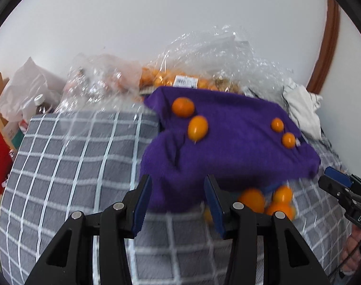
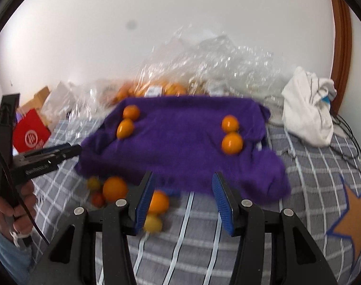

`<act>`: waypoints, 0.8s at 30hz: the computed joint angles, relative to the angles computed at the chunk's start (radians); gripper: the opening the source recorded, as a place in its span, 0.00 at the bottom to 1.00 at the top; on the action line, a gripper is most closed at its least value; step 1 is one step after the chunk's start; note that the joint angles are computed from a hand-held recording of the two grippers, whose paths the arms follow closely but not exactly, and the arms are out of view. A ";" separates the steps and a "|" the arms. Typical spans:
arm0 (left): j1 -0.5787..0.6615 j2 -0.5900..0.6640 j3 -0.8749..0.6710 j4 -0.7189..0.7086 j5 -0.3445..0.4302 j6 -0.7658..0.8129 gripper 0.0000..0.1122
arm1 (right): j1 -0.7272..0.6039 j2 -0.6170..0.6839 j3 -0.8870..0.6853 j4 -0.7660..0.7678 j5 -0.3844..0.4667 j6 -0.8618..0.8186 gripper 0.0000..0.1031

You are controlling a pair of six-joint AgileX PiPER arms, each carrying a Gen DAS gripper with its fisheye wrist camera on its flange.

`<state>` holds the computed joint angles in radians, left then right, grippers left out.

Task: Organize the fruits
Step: 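Withdraw both open tools from the towel toward the remaining fruit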

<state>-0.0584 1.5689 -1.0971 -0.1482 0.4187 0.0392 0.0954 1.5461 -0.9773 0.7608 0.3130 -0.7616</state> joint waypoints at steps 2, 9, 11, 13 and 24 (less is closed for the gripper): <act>0.010 -0.022 0.054 -0.041 -0.016 0.056 0.39 | 0.000 -0.022 0.060 0.091 -0.001 -0.085 0.47; 0.044 -0.045 0.160 -0.207 -0.066 0.247 0.39 | 0.036 -0.018 0.135 0.143 -0.026 -0.100 0.43; 0.062 -0.041 0.175 -0.319 -0.072 0.358 0.39 | 0.053 -0.004 0.127 0.082 -0.036 -0.036 0.43; 0.079 -0.036 0.195 -0.441 -0.083 0.480 0.39 | 0.065 0.010 0.117 0.031 -0.044 0.017 0.43; 0.173 -0.050 0.241 -0.795 -0.010 0.803 0.41 | 0.091 0.093 0.059 -0.071 -0.053 0.134 0.43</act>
<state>0.1150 1.5188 -0.8560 -0.9432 0.4087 0.8423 0.1865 1.6392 -0.9187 0.6897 0.2602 -0.6276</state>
